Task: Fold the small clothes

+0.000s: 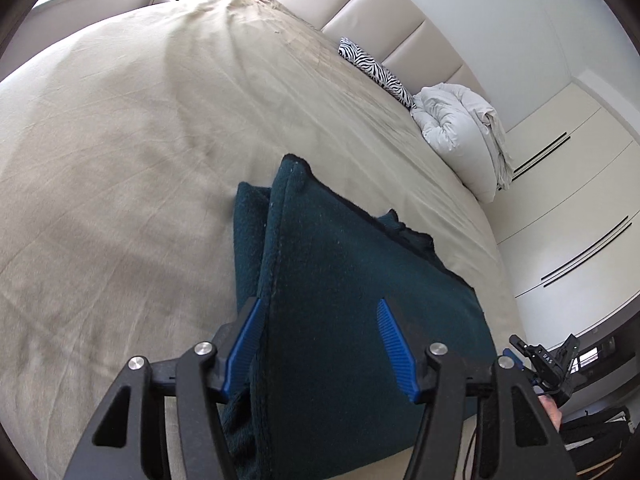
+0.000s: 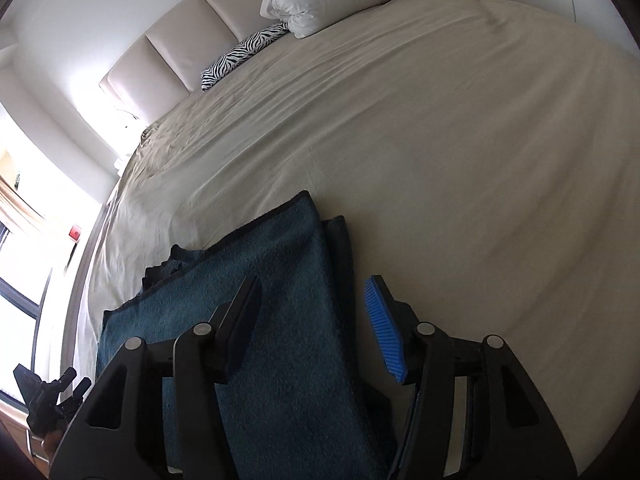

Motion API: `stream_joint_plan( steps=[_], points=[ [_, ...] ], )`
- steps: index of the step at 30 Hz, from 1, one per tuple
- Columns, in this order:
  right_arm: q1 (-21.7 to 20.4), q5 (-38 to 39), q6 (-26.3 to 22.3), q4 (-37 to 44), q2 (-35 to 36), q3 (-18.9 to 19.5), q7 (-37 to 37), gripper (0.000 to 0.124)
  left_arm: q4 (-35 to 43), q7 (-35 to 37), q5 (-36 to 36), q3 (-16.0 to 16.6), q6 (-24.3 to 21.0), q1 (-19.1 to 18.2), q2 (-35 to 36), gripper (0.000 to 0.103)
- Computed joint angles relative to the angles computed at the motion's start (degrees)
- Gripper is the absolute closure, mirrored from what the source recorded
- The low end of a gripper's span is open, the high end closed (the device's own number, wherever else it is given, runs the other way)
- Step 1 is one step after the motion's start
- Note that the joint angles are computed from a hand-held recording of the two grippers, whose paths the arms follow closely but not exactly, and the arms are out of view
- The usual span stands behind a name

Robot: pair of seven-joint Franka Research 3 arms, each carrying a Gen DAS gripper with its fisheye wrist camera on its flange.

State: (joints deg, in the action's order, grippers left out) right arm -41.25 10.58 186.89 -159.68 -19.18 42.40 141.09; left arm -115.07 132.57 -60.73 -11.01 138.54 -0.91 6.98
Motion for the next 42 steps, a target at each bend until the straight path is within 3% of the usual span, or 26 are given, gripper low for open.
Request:
stream_joint_plan(
  steps=[2,8,11,19,22,27,35,42],
  points=[
    [5.05,0.45,-0.81,-2.3,-1.64,-3.64,-0.49,0.071,-2.38,1.5,-0.08,-0.06,1.85,-0.27,-1.41,0.042],
    [5.83,-3.36,-4.97,-4.97,-6.37,-1.69,2.14,0.071,-7.09,3.29,-2.72,1.19,3.96,-0.73,-4.15,0.042],
    [8.95,-4.63,-4.29,-6.39,-6.34,-3.94,3.47,0.071,-8.91,5.33,-3.91,1.56,6.29,-1.33,-5.53,0.042],
    [12.26,-7.45,-5.81,-7.77,-9.01,-6.4,5.86,0.071,-10.47,11.94,-6.17,1.96,10.98,-3.76,-7.23,0.049],
    [13.46,-8.82,-6.62,-6.83,-8.23,-8.64,5.03,0.071,-9.83,10.31,-2.62,1.94,10.79,-4.16,-5.78,0.074],
    [14.36,-11.84,-8.66,-5.61,-6.63,-9.9,4.83,0.072,-9.76,9.5,-2.25,1.69,11.14,-3.55,-5.23,0.095],
    [13.59,-18.51,-11.42,-4.68,-6.34,-10.56,7.54,0.106,-11.81,11.27,-2.35,1.57,14.02,-4.38,-7.01,0.096],
    [14.24,-23.9,-13.14,-3.73,-5.98,-11.81,9.67,0.113,-12.71,12.16,-2.74,2.29,13.96,-4.64,-7.11,0.096]
  ],
)
